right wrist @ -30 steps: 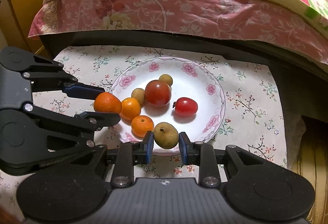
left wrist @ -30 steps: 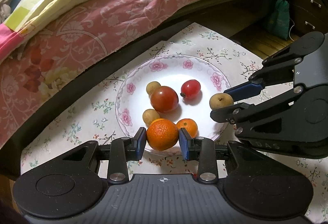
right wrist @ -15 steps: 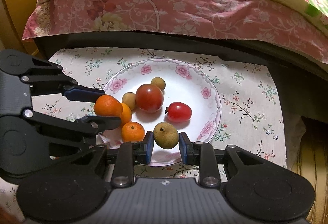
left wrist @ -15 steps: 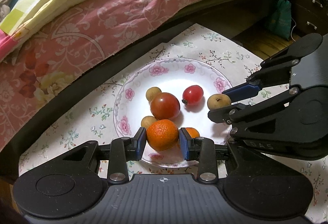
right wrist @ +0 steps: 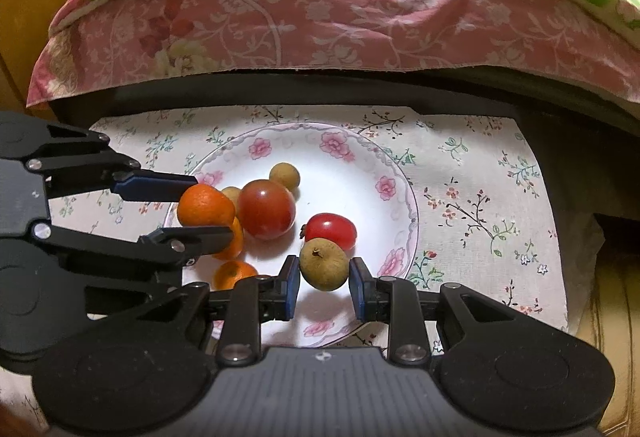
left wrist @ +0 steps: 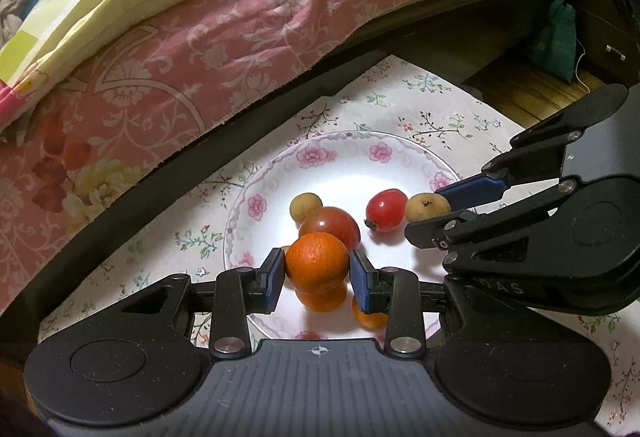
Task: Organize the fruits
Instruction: 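Open the left tool releasing the mandarin while the right tool releases the brown fruit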
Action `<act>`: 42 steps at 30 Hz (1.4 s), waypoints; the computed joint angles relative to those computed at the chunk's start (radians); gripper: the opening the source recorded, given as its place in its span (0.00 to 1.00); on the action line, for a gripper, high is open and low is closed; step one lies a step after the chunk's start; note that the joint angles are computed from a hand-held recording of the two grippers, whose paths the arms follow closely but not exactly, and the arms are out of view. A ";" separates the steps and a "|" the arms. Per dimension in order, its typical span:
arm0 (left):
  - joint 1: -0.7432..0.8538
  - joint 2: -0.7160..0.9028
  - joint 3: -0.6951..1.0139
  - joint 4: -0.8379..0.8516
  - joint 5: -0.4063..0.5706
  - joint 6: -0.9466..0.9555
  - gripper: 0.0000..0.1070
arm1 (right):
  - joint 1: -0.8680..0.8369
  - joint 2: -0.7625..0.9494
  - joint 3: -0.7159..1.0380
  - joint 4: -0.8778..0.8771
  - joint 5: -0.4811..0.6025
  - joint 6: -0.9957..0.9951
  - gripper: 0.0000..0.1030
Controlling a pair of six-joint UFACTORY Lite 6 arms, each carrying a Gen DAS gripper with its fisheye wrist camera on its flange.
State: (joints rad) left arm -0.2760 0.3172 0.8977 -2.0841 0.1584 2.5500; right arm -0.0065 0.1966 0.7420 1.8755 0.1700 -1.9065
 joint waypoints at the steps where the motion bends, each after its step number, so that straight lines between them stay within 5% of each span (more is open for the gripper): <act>1: 0.000 0.001 0.001 -0.002 -0.001 0.000 0.40 | -0.004 0.005 0.004 -0.010 0.004 0.011 0.27; 29: 0.010 0.002 0.031 -0.080 -0.008 0.035 0.56 | -0.037 0.008 0.004 0.081 0.036 -0.034 0.28; 38: 0.024 -0.102 -0.036 -0.063 -0.020 0.024 0.62 | -0.037 -0.088 -0.041 -0.033 0.036 0.095 0.28; 42: 0.055 -0.180 -0.099 0.073 -0.006 -0.106 0.64 | -0.020 -0.153 -0.078 -0.135 0.032 0.202 0.28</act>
